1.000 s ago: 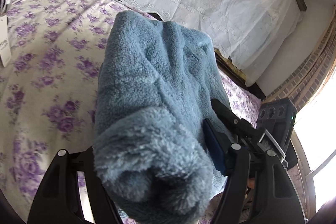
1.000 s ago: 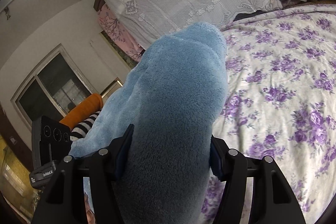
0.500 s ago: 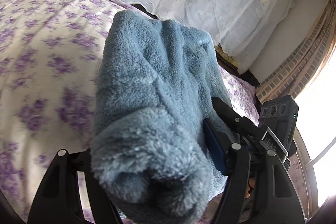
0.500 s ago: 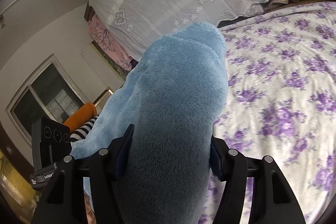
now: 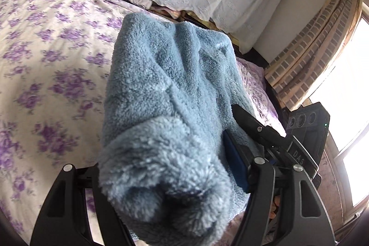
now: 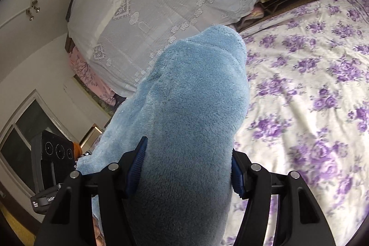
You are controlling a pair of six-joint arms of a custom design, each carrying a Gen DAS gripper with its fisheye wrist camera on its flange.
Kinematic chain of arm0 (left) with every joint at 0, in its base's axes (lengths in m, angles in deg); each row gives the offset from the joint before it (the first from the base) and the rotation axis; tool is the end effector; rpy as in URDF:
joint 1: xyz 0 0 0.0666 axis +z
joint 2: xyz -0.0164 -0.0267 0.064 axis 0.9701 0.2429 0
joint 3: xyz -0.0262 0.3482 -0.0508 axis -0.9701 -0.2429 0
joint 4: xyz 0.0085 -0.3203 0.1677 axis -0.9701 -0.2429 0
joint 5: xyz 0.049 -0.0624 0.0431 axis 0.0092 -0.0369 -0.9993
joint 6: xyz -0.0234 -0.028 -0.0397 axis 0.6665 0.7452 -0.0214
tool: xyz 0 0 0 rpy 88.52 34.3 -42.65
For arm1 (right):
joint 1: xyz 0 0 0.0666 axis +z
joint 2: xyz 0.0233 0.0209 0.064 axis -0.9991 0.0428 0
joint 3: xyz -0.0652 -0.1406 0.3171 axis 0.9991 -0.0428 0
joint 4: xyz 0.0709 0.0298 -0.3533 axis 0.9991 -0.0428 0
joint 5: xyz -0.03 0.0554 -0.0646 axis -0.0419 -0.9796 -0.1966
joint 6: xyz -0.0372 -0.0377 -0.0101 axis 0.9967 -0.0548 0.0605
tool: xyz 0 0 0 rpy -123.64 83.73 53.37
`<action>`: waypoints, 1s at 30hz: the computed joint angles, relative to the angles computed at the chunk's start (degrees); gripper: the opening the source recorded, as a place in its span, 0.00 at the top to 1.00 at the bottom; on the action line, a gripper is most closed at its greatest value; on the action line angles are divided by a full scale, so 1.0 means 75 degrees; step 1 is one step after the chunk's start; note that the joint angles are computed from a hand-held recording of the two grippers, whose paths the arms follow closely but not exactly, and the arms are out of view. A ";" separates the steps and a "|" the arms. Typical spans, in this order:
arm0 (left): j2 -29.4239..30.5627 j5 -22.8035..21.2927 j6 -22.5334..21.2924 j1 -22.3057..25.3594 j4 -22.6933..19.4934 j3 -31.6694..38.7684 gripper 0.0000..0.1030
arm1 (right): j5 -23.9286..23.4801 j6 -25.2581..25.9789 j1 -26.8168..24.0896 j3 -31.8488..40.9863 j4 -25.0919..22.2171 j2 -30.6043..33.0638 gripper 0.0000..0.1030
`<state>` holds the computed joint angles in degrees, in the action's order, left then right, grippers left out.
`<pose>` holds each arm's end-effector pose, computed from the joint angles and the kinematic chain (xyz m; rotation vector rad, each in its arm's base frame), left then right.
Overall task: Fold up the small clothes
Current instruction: 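Carry the lifted blue jacket with both grippers toward the window end of the bed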
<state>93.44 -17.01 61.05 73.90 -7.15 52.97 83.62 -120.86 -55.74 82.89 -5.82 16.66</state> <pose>0.4088 -0.0374 0.3291 0.2272 2.2929 -0.8765 0.3529 0.2204 0.3286 0.0541 1.9829 0.8509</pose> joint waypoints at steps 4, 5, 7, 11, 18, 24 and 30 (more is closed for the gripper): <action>0.0244 0.0001 0.0007 -0.0150 -0.0006 0.0308 0.35 | -0.0005 0.0096 -0.0156 0.0114 -0.0078 0.0015 0.38; 0.0293 0.0003 -0.0023 -0.0161 -0.0017 0.0385 0.35 | -0.0008 0.0153 -0.0197 0.0180 -0.0127 0.0030 0.38; 0.0457 -0.0007 -0.0037 -0.0247 -0.0047 0.0640 0.35 | -0.0026 0.0288 -0.0316 0.0260 -0.0220 -0.0006 0.38; 0.0950 0.0107 -0.0085 -0.0451 -0.0268 0.1370 0.35 | 0.0049 0.0556 -0.0616 0.0491 -0.0433 -0.0078 0.38; 0.1947 -0.0265 -0.0245 -0.1661 -0.0727 0.2918 0.35 | -0.0120 0.0669 -0.1762 0.0037 -0.0677 -0.0918 0.38; 0.3538 -0.0342 -0.0035 -0.3034 -0.1079 0.5004 0.35 | -0.0699 0.1022 -0.3648 -0.0327 -0.1044 -0.1665 0.38; 0.5732 -0.0553 -0.0189 -0.4297 -0.2235 0.8203 0.35 | -0.1761 0.1052 -0.6041 -0.0600 -0.1155 -0.1851 0.38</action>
